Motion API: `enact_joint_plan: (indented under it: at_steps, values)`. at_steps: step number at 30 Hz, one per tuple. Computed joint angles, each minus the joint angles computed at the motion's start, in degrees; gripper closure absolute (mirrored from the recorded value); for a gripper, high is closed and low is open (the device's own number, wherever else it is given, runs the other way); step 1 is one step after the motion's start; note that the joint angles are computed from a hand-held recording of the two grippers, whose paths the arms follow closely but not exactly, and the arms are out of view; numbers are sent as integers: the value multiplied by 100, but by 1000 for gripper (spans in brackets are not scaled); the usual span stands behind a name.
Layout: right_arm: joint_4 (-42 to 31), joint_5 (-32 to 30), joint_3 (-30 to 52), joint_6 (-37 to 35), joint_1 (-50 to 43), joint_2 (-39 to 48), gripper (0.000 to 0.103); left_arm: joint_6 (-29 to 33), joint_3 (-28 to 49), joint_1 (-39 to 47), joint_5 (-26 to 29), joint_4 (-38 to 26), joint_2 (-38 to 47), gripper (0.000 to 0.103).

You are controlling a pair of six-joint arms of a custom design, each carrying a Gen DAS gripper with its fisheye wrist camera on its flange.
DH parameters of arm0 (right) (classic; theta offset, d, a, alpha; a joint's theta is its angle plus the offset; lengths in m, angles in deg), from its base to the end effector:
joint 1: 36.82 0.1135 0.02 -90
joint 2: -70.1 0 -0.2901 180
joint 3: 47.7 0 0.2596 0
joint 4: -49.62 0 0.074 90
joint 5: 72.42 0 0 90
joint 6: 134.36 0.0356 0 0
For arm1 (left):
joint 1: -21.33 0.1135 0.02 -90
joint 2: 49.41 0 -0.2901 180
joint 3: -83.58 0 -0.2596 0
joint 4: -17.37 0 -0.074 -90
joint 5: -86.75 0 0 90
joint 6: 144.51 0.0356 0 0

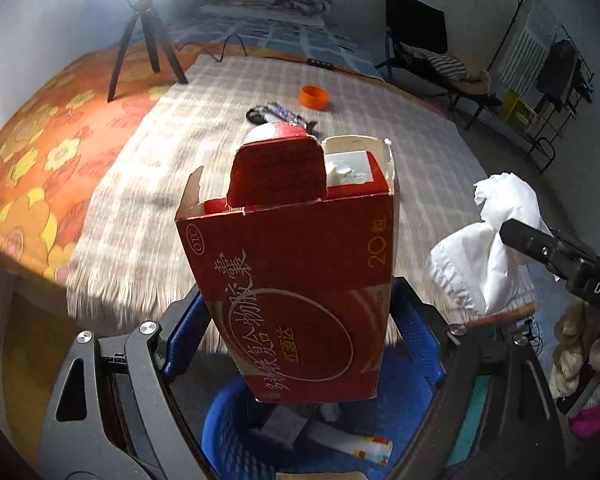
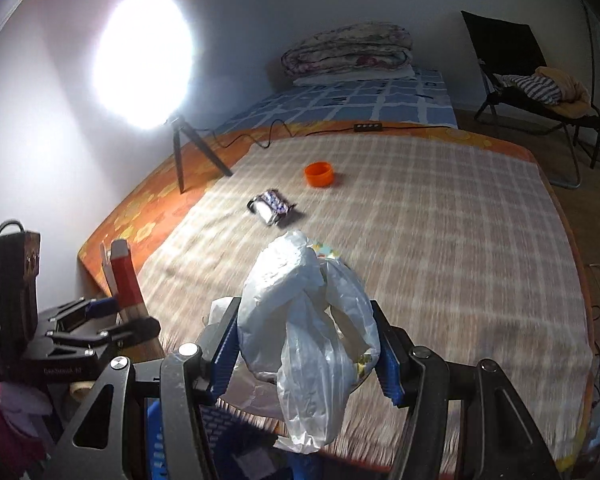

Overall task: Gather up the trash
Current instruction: 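Carry the red box and white bag with both tools over the blue basket, then open both tools to drop the red box and white bag into the basket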

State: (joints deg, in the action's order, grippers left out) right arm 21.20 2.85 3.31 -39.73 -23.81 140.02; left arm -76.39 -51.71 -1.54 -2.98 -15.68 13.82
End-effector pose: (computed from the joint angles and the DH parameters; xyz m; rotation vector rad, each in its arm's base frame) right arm 0.2313 0.0627 0.2221 -0.2970 2.3912 0.4515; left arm 0.1875 -0.0793 0.2042 0.0237 2.5021 -0.3374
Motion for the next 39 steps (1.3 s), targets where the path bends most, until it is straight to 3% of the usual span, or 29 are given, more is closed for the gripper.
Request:
enact_joint_plan:
  at_steps: [18, 39]
  values:
    - [-599, 813, -1240, 653, 1336, -1438, 42, -820, -1086, -1005, -500, -470, -1206, 16]
    - [-335, 1251, -1931, 1454, 2264, -1412, 40, -1047, -1635, -1290, -670, -234, -1125, 14]
